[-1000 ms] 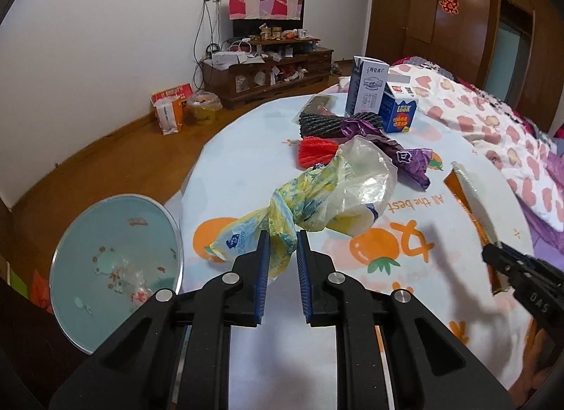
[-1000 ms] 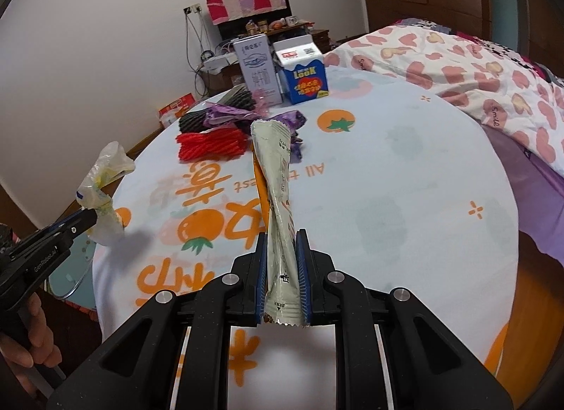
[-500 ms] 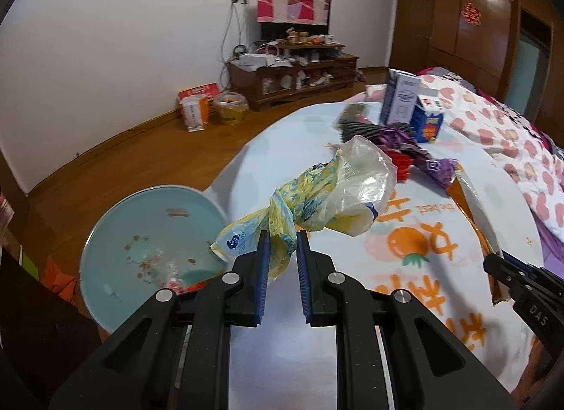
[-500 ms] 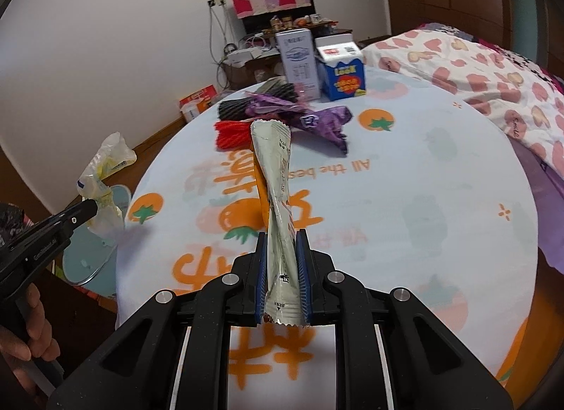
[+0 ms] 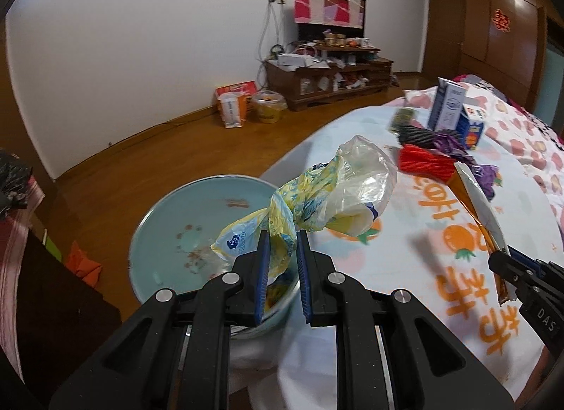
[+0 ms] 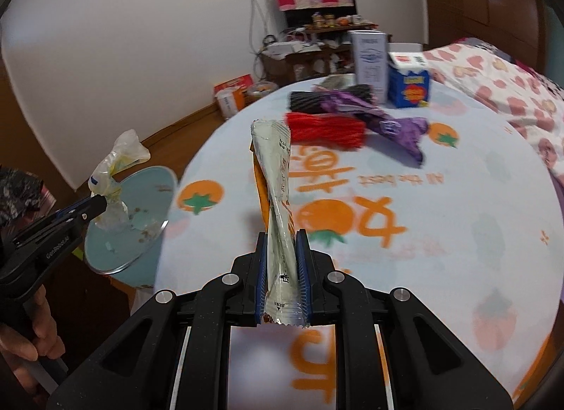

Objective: Collect trash
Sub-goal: 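Carry the yellow-white bag and stick wrapper over the blue bin with both tools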

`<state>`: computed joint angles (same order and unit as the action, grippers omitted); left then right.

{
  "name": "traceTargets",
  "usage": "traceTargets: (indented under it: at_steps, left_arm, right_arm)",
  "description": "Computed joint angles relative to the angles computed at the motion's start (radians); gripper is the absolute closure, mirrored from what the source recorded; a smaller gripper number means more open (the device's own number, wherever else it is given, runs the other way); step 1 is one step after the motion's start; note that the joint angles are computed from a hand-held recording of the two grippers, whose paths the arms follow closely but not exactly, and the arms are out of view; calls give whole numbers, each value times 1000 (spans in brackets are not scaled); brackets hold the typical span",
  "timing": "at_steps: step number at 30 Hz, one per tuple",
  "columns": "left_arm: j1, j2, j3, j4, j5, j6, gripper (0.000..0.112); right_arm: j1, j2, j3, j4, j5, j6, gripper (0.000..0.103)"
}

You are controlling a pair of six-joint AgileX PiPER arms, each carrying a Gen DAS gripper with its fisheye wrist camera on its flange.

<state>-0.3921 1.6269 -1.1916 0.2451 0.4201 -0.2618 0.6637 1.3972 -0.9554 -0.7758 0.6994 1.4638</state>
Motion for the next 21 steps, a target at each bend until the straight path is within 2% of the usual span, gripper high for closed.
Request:
traceTargets:
  at_steps: [14,21]
  left_arm:
    - [127,13,10,-15,-6,16,97]
    - [173,32,1,-22,-6,20,97]
  right_arm:
    - [40,198,-231,80,-31,-153,86]
    - [57,292,-353,123,-21,-227,86]
